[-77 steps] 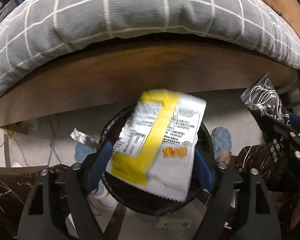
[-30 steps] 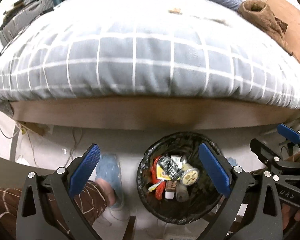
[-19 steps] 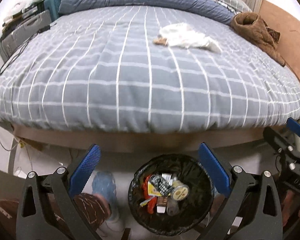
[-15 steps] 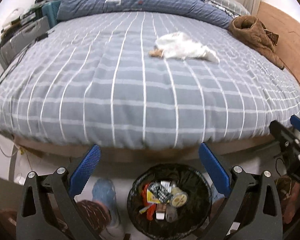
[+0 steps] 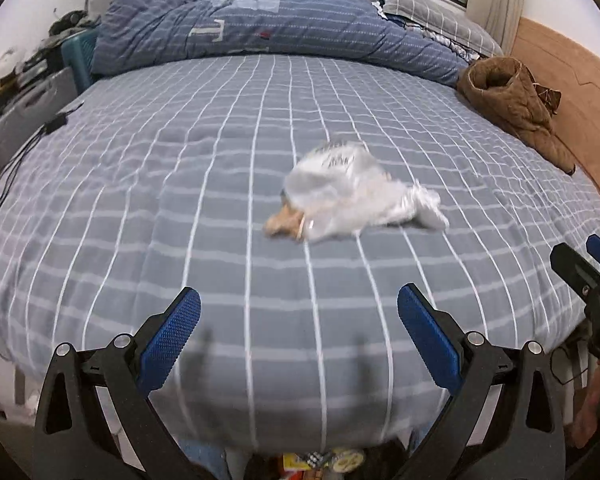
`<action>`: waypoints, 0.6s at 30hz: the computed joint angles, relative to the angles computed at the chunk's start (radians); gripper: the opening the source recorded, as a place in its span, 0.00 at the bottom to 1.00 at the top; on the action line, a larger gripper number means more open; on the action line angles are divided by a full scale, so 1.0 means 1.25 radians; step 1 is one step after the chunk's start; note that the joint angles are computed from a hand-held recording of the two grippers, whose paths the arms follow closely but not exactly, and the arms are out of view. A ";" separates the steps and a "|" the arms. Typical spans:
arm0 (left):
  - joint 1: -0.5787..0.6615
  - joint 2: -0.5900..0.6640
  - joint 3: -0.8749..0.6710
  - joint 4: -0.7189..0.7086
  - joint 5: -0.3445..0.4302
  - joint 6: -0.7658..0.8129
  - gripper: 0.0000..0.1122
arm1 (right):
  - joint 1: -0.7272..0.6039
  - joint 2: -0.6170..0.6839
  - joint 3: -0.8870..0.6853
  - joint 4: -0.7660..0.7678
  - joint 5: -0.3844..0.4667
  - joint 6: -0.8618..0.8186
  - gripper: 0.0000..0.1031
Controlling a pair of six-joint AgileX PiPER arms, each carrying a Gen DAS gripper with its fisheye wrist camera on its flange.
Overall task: Collect trash
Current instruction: 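Raise both tools from the bin toward the cotton bag and tissue on the bed, then grasp the white cotton-pad bag with left tool while right tool grasps the tissue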
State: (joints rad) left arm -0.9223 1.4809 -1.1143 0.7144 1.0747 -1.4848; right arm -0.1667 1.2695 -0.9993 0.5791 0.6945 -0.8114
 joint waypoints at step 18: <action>0.292 0.240 -0.213 -0.130 -0.205 0.315 0.85 | 0.084 0.234 -0.186 -0.037 -0.057 0.059 0.91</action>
